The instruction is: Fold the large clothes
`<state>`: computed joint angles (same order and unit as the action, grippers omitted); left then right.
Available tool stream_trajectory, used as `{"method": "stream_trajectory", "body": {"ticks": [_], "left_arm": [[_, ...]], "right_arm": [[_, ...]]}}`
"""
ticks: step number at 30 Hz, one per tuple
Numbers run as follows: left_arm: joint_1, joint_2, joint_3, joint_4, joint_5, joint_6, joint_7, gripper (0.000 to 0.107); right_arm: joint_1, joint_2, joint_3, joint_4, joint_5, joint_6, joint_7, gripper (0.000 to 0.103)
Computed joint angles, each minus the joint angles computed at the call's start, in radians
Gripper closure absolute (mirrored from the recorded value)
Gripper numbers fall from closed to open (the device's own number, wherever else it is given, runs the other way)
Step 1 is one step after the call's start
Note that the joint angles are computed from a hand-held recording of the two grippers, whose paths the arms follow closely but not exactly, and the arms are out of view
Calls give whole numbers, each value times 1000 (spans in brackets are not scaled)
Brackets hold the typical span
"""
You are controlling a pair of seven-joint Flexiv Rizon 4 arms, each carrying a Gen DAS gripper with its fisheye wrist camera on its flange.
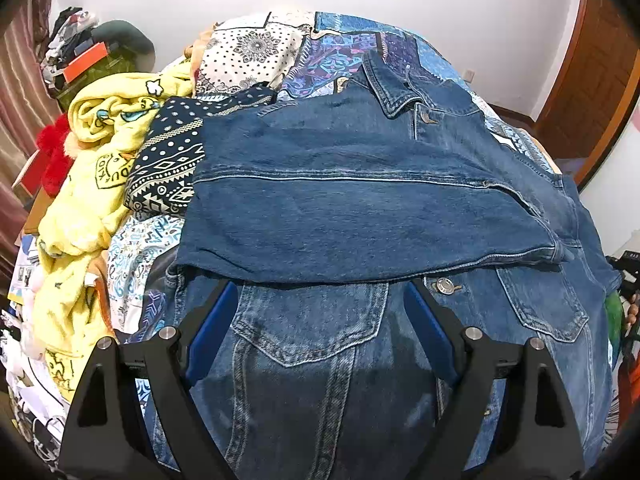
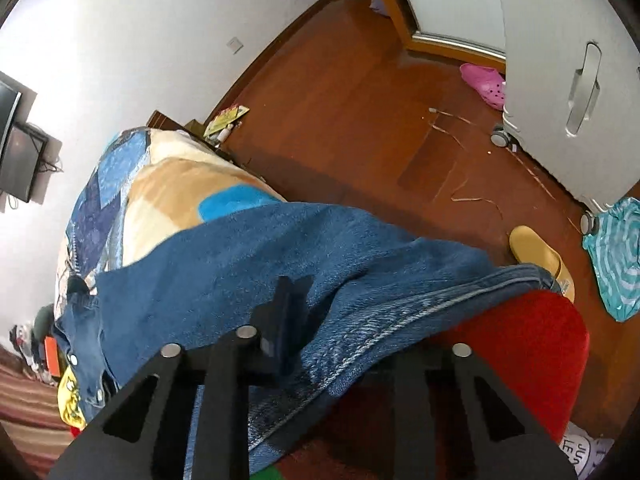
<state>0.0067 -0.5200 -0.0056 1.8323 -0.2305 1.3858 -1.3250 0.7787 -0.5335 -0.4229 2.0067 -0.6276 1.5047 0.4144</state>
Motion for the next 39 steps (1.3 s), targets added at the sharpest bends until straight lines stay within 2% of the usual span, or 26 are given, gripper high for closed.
{"method": "stream_trajectory", "body": {"ticks": [2,7,11,16,20,26,27,31,34,36,39], "left_arm": [[18,10,-21,18,-8,13,20,22],[44,29,-45,55,-27,51,61,22],[112,58,-120,111,-82,100,124,22],[199,90,-211,179,-155,163,200,22],[292,113,-312,227,-218,194,265,22],[365,135,-379,270,-265,212,316,20],[370,138,-382,275,-271,213,320,20],[378,148,-379,293,-293,206,331,20],[371,153,-366,301,-313,196,335,20],[356,155,-350,302,-321,189,338,19],[306,153,-298,289,-316,173,331,19]], "right_arm": [[25,25,-15,-19,-41,-69,-10,91],[92,99,-112,-40,-257,-99,66,93],[79,120,-79,-137,-356,-147,35,93],[15,58,53,-346,-375,-211,-111,93],[-33,-64,182,-565,-302,-224,-293,93],[-94,-286,416,-860,-139,-314,-598,93],[-85,-342,451,-932,-63,-348,-692,93],[-74,-490,575,-1132,73,-490,-894,93],[-56,-542,609,-1206,140,-582,-976,93],[-45,-575,631,-1259,183,-656,-1033,90],[-40,-598,656,-1315,245,-768,-1122,88]]}}
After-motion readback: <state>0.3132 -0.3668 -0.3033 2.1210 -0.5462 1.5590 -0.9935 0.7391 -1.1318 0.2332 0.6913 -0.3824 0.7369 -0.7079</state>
